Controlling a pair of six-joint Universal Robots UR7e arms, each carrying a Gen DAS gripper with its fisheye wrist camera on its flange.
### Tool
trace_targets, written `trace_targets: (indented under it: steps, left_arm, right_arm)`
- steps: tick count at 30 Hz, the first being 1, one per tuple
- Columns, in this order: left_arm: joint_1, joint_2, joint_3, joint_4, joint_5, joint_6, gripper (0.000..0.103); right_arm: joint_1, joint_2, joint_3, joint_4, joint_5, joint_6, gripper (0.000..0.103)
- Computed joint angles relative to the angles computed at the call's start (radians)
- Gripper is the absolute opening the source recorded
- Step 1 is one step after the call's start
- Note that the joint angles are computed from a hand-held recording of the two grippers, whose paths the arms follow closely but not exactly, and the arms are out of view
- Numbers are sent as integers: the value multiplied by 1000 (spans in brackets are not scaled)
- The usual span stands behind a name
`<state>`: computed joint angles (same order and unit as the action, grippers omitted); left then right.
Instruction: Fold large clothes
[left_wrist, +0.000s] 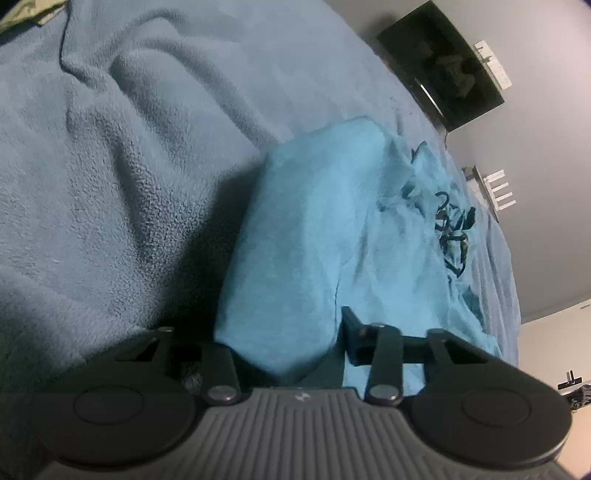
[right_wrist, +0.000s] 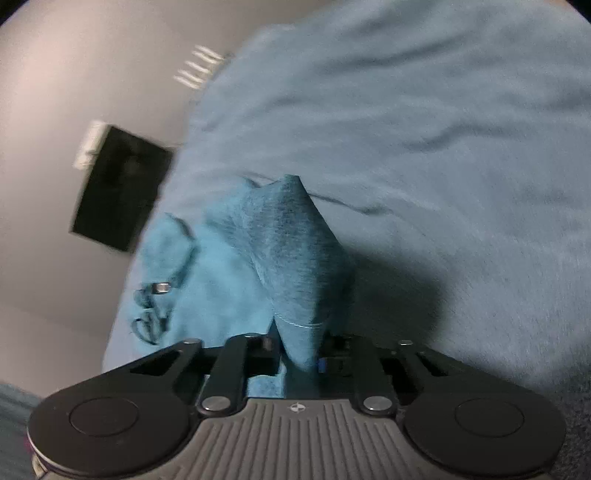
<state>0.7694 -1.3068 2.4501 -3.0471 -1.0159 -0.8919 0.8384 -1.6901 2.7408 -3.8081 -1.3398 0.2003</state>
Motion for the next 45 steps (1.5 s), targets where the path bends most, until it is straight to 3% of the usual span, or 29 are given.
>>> trace_targets:
  steps: [4,6,10,12,14,16,18,20,21,23,26,29,33,36,39,45]
  left_arm:
    - [-62,-35,0,58,28,26,16]
    - [-88,-56,0,74,2,32,13]
    - [-153,-109,-8,163,-55,35,12]
    - [-183,-143,-11,230,-67,41,12]
    - [-202,-167,-17,305,-80,39,13]
    - [-200,-175,-36,402,-70,38,19]
    - [-186,-154,-69,475,-54,18,28]
    - [-172,-157,-95,528,-53,-20,45]
    - [-186,-160,-104,559,-19,-40,50]
    - [-238,-186,-120,668,115,-73,68]
    - [-292,-234,-126,767,255,-71,75]
    - [-319,-248,-123,697,297,34,77]
    - [-324,-147,-138,458,262,294,85]
    - [-288,-4,-188,314,211,442,86]
    - [-258,120,-239,240,208,535,86]
    - [-199,339,-311,37,231,763,86]
  right_arm:
    - [14,-66,16,-12,24,-73,10]
    - [4,-132,16,37,43,-90,9]
    - [-50,-335,-9,234,83,-124,7]
    - [-115,-478,-23,397,151,-152,7]
    - [-133,-576,-54,558,157,-217,8]
    - [-95,-604,-103,701,72,-314,12]
    - [9,-572,-151,790,-119,-395,24]
    - [87,-521,-177,801,-255,-372,45]
    - [83,-531,-187,834,-264,-350,50]
    - [51,-568,-178,827,-230,-333,60]
    - [55,-555,-173,717,-297,-324,70]
    - [-17,-608,-147,646,-225,-354,71]
    - [6,-559,-128,492,-145,-476,72]
    - [149,-400,-168,395,-238,-629,70]
    - [237,-247,-211,314,-274,-755,63]
    - [351,86,-298,83,-355,-942,59]
